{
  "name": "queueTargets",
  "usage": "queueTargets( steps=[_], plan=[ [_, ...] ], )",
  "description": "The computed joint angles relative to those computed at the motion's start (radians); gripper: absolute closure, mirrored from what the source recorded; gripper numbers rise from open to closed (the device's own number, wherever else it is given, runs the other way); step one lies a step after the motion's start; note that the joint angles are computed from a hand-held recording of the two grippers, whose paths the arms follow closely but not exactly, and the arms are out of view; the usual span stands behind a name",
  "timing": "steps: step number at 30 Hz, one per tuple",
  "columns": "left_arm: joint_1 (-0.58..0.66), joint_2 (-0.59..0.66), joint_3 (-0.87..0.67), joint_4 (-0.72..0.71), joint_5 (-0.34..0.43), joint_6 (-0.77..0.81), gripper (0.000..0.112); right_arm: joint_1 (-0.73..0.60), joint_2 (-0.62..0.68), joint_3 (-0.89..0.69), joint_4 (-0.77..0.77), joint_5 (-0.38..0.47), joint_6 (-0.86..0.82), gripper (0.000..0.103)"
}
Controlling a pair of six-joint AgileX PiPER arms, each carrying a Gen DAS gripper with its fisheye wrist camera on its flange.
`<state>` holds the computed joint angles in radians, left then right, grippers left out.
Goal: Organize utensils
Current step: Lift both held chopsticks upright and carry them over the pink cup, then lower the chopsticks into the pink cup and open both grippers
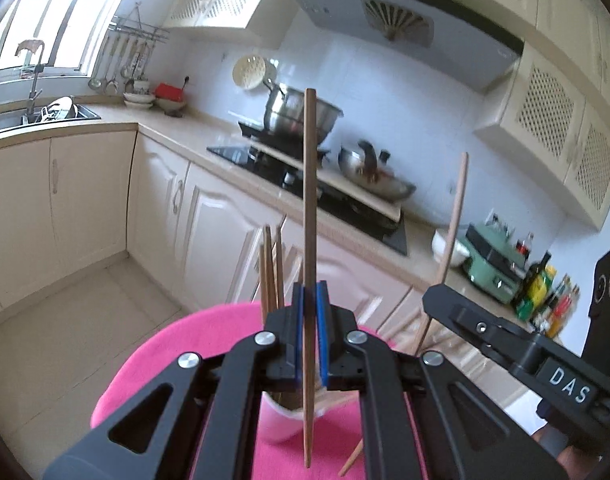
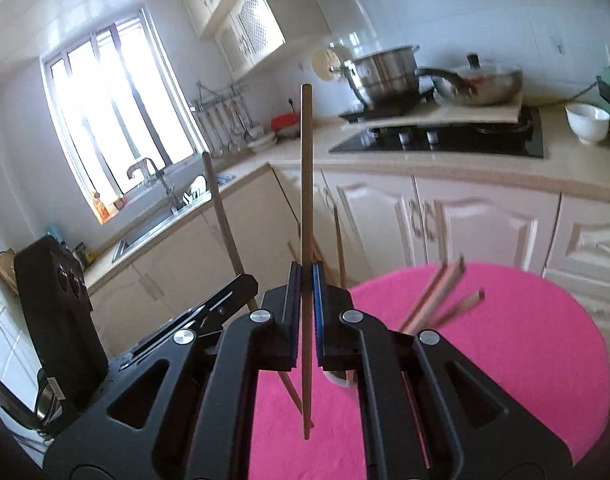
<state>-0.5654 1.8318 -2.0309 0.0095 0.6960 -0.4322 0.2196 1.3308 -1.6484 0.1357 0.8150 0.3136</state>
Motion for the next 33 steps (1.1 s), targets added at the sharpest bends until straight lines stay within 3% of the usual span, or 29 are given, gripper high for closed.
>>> queueTargets(
  steps=[11,21,27,30,33],
  plan=[
    [0.014,0.114,-0.072,0.068,-0.131,-0.023,0.106,-0.008,0.054,0.090,-0.004,-0.240,-0.098,0.097],
    [0.008,0.152,-0.001,0.051,-0.188,0.036,0.106,-0.018,0.043,0.218,0.086,-0.357,-0.248,0.097],
    [0.006,0.156,0.004,0.033,-0.157,0.065,0.106,-0.026,0.038,0.241,0.124,-0.371,-0.304,0.097],
    [0.023,0.155,-0.017,-0.051,-0.122,0.108,0.105,-0.025,0.042,0.243,0.124,-0.368,-0.319,0.097],
    [0.016,0.143,-0.017,-0.007,-0.098,0.074,0.095,-0.030,0.041,0.247,0.142,-0.365,-0.328,0.097]
  ],
)
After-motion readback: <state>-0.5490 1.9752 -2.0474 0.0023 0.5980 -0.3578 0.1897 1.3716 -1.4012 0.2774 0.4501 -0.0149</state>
